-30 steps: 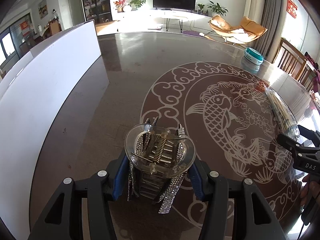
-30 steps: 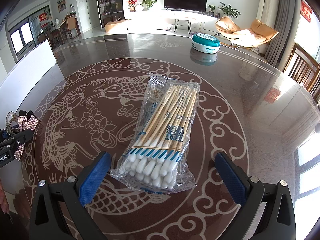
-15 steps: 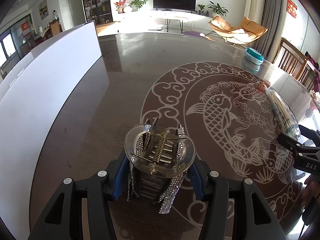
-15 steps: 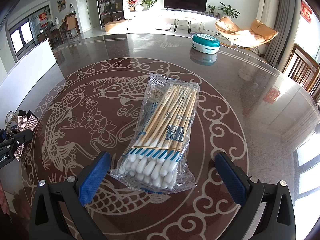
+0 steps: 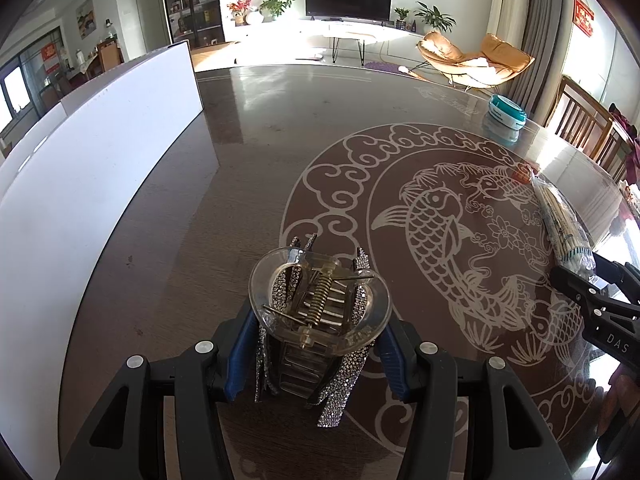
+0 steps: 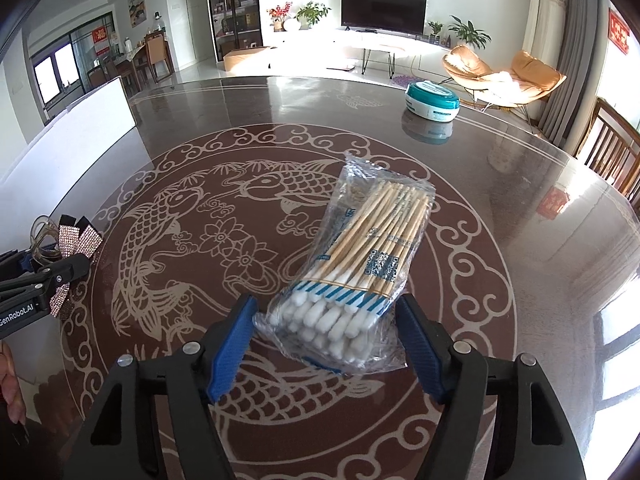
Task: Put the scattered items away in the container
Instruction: 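Lift the hair clip with the left gripper while the right gripper nudges the swab bag, then close the right gripper on the bagged cotton swabs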
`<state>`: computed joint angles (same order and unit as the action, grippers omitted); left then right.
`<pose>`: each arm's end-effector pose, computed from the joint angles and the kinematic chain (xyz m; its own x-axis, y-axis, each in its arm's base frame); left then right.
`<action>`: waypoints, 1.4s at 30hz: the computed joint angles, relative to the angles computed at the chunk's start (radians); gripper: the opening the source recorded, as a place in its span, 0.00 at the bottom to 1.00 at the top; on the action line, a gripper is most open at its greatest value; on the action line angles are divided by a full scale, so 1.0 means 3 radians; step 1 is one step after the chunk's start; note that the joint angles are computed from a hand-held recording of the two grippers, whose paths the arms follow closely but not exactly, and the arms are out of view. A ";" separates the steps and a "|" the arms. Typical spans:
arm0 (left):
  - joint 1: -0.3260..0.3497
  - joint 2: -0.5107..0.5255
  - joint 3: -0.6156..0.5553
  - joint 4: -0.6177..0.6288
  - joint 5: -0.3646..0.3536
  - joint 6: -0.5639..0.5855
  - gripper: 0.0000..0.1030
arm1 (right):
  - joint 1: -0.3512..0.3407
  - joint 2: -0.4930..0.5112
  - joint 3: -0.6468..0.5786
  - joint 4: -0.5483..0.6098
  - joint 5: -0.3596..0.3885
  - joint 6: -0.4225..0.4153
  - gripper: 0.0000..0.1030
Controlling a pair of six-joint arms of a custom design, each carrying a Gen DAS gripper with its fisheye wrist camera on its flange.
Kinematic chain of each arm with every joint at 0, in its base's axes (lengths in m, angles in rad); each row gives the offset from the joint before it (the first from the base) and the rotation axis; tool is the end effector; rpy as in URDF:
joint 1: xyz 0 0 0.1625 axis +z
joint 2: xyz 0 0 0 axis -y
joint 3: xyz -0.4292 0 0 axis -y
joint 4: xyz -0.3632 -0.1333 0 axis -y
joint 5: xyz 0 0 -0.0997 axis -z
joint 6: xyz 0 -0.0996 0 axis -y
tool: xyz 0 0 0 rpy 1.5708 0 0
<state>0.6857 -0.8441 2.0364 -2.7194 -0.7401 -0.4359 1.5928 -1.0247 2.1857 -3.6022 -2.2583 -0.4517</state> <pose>-0.2684 -0.4869 0.0743 -0.6909 0.2245 -0.6872 0.5312 0.8025 -0.2719 0.0809 -0.4891 0.2228 -0.6986 0.1399 0.7017 -0.3547 0.7841 -0.5094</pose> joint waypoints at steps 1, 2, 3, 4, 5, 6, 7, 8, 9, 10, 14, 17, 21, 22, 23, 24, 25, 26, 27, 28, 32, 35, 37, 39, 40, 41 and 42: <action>-0.0002 0.0000 -0.0001 0.0009 -0.0005 -0.0002 0.52 | 0.0032 0.0024 0.0015 -0.0001 0.0011 -0.0014 0.70; -0.0005 -0.0002 0.0003 0.0015 -0.0009 -0.0007 0.52 | 0.0064 0.0049 0.0031 -0.0001 0.0024 -0.0023 0.70; -0.0009 -0.0006 0.0008 0.0023 -0.0014 -0.0014 0.52 | 0.0099 0.0077 0.0051 -0.0008 0.0034 -0.0031 0.70; -0.0014 -0.0009 0.0012 0.0035 -0.0019 -0.0023 0.52 | 0.0135 0.0102 0.0076 -0.0018 0.0041 -0.0032 0.70; -0.0019 -0.0014 0.0017 0.0049 -0.0025 -0.0031 0.52 | 0.0168 0.0121 0.0110 -0.0030 0.0058 -0.0026 0.70; -0.0024 -0.0022 0.0024 0.0062 -0.0032 -0.0038 0.52 | 0.0197 0.0136 0.0147 -0.0044 0.0083 -0.0013 0.70; -0.0028 -0.0030 0.0031 0.0078 -0.0039 -0.0046 0.52 | 0.0223 0.0145 0.0190 -0.0063 0.0111 0.0008 0.70; -0.0032 -0.0039 0.0037 0.0097 -0.0048 -0.0059 0.52 | 0.0243 0.0148 0.0240 -0.0086 0.0144 0.0034 0.70; -0.0035 -0.0051 0.0042 0.0120 -0.0056 -0.0074 0.52 | 0.0260 0.0149 0.0289 -0.0112 0.0176 0.0062 0.70; -0.0038 -0.0060 0.0047 0.0139 -0.0063 -0.0088 0.52 | 0.0273 0.0150 0.0334 -0.0141 0.0201 0.0093 0.70; -0.0051 -0.0092 0.0061 0.0210 -0.0081 -0.0140 0.52 | 0.0290 0.0113 0.0482 -0.0242 0.0238 0.0191 0.70; -0.0057 -0.0099 0.0064 0.0237 -0.0088 -0.0167 0.54 | 0.0284 0.0085 0.0535 -0.0269 0.0235 0.0284 0.83; -0.0057 -0.0067 0.0042 0.0265 -0.0112 -0.0146 0.73 | 0.0210 -0.0062 0.0541 -0.0128 0.0365 0.0557 0.84; -0.0064 -0.0049 0.0036 0.0271 -0.0094 -0.0140 0.76 | 0.0171 -0.0126 0.0508 -0.0028 0.0425 0.0699 0.84; -0.0063 -0.0042 0.0035 0.0254 -0.0094 -0.0145 0.77 | 0.0137 -0.0176 0.0453 0.0082 0.0453 0.0863 0.84; -0.0061 -0.0039 0.0035 0.0247 -0.0096 -0.0148 0.78 | 0.0110 -0.0223 0.0387 0.0190 0.0464 0.1037 0.84; -0.0062 -0.0035 0.0034 0.0249 -0.0090 -0.0138 0.80 | 0.0083 -0.0259 0.0309 0.0284 0.0485 0.1209 0.84; -0.0060 -0.0035 0.0035 0.0241 -0.0091 -0.0134 0.81 | 0.0060 -0.0283 0.0221 0.0393 0.0478 0.1376 0.85; -0.0054 -0.0034 0.0032 0.0233 -0.0091 -0.0131 0.82 | 0.0052 -0.0288 0.0115 0.0542 0.0425 0.1538 0.87; -0.0049 -0.0033 0.0028 0.0236 -0.0086 -0.0129 0.84 | 0.0046 -0.0274 -0.0011 0.0715 0.0363 0.1666 0.87; -0.0039 -0.0041 0.0022 0.0267 -0.0080 -0.0156 0.87 | 0.0098 -0.0052 -0.0517 0.1180 0.0059 0.1646 0.92; -0.0031 -0.0062 0.0015 0.0340 -0.0065 -0.0229 0.87 | 0.0155 0.0139 -0.0723 0.1143 -0.0181 0.1292 0.68; -0.0021 -0.0091 0.0005 0.0436 -0.0034 -0.0351 0.87 | 0.0191 0.0215 -0.0746 0.1068 -0.0223 0.0960 0.54; -0.0011 -0.0111 0.0002 0.0477 -0.0012 -0.0444 0.87 | 0.0218 0.0220 -0.0678 0.1025 -0.0137 0.0658 0.49; -0.0007 -0.0118 0.0007 0.0463 -0.0017 -0.0459 0.87 | 0.0225 0.0199 -0.0605 0.0994 -0.0072 0.0523 0.49; -0.0006 -0.0120 0.0008 0.0461 -0.0022 -0.0467 0.87 | 0.0233 0.0166 -0.0515 0.0968 -0.0010 0.0418 0.49; -0.0009 -0.0120 0.0006 0.0483 -0.0018 -0.0478 0.87 | 0.0248 0.0130 -0.0414 0.0934 0.0018 0.0343 0.49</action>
<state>0.6829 -0.8800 2.0380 -2.5745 -0.7455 -0.5792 1.6673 -0.9856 2.0615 -3.3220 -2.2529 -0.3489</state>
